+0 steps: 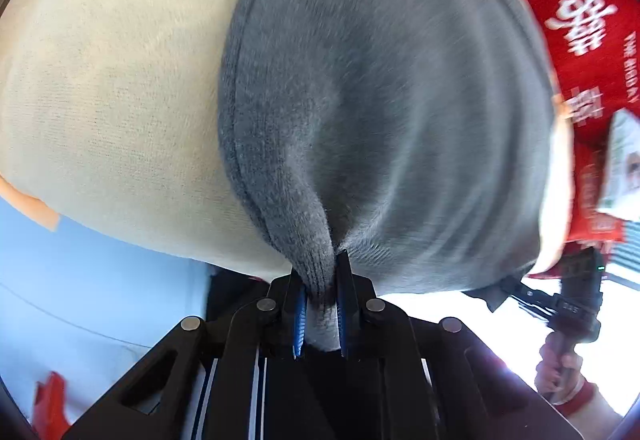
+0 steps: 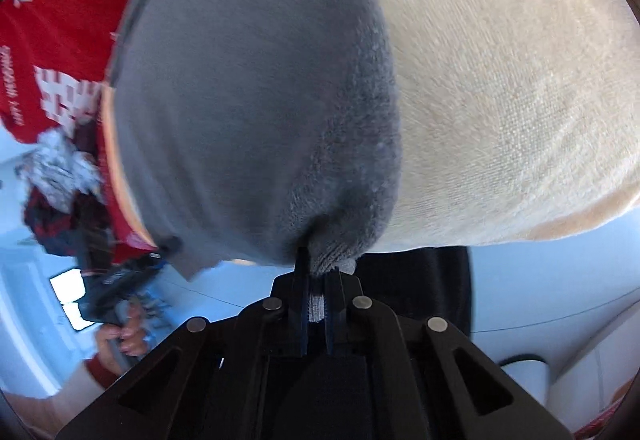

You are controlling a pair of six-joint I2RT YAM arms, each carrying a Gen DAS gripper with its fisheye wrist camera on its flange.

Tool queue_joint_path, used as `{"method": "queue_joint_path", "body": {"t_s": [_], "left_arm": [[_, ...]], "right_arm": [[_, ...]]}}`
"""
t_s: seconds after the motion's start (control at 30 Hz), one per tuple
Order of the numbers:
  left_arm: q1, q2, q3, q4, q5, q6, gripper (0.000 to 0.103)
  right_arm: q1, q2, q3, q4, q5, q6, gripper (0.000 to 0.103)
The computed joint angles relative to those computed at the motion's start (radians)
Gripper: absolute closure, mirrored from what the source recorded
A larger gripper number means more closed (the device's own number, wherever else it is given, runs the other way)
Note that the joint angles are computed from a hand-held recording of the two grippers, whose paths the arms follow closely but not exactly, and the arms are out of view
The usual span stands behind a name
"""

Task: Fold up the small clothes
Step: 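Move both grippers to the sweater hem and grasp it, then fold the hem up over the sweater body with both grippers, release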

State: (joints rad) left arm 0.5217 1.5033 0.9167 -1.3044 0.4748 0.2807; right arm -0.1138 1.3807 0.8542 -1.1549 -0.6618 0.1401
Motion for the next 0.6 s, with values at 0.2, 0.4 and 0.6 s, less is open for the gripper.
{"method": "queue_joint_path", "body": {"t_s": [0.2, 0.4, 0.6], "left_arm": [[0.021, 0.034, 0.255, -0.152, 0.129, 0.084, 0.09], [-0.024, 0.25, 0.582, -0.083, 0.185, -0.023, 0.09], [-0.08, 0.412, 0.738, 0.124, 0.03, -0.195, 0.089]], "right_arm": [[-0.024, 0.022, 0.188, 0.008, -0.152, 0.099, 0.097], [-0.053, 0.222, 0.421, 0.136, -0.192, 0.207, 0.098], [-0.025, 0.403, 0.558, 0.236, -0.085, 0.342, 0.098]]}}
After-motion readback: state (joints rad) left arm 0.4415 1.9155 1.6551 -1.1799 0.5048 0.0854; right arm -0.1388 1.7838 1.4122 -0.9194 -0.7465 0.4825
